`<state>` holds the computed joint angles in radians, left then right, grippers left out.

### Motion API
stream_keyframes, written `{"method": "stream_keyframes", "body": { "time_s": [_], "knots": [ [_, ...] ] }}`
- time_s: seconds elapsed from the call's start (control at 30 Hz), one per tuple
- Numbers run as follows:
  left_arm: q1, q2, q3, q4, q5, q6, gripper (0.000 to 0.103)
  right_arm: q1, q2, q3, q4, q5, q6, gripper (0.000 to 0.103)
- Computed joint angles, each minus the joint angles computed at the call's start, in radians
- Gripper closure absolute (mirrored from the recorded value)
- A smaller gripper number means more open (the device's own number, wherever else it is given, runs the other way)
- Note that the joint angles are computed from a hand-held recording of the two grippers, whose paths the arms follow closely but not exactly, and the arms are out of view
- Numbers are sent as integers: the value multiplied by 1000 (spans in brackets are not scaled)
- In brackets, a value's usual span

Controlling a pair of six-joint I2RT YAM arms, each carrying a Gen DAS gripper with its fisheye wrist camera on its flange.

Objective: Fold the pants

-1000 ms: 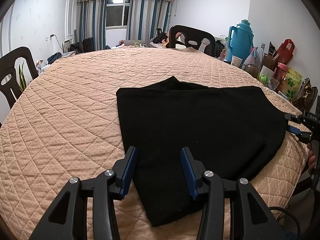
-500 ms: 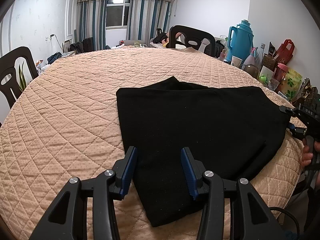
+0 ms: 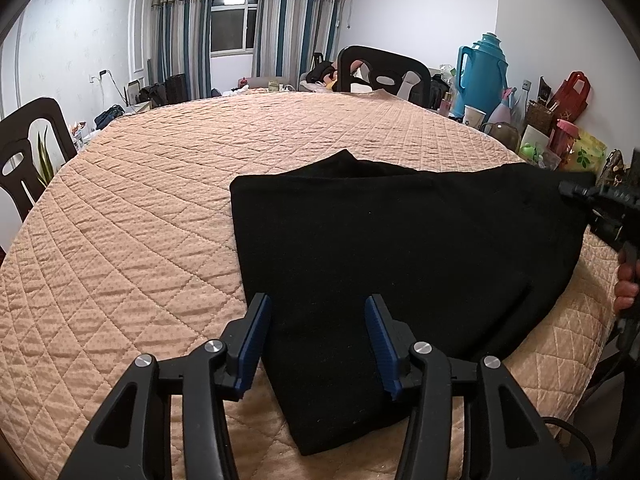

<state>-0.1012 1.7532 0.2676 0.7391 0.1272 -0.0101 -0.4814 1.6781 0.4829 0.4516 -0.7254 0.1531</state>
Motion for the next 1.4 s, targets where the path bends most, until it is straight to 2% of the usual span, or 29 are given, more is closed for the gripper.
{"method": "stream_keyframes", "body": {
  "time_s": [0.17, 0.37, 0.5, 0.67, 0.8, 1.0, 1.07, 1.13, 1.23, 1.4],
  "knots": [
    [7, -18, -8, -14, -11, -15, 51, 95, -127, -15, -34, -2, -5, 82],
    [85, -18, -16, -26, 54, -16, 51, 298, -203, 7, -38, 27, 2, 82],
    [123, -25, -34, -14, 74, -12, 51, 457, -158, 40, -32, 55, -25, 82],
    [172, -24, -51, 0, 104, 2, 51, 655, 77, 156, -101, 85, -138, 82],
    [229, -25, -78, 23, 140, 16, 51, 723, 209, 201, -98, 146, -175, 82],
    [288, -40, -101, 26, 169, 31, 51, 762, 102, 129, -42, 226, -175, 82],
    [299, -37, -99, 24, 174, 32, 51, 781, 84, 118, -31, 222, -180, 82],
    [307, -35, -100, 24, 178, 34, 51, 812, 87, 104, -13, 229, -192, 82],
    [308, -38, -100, 20, 177, 30, 51, 864, 171, 117, 9, 285, -215, 82],
    [329, -39, -101, 19, 191, 34, 51, 872, 113, 86, 15, 315, -234, 82]
  ]
}}
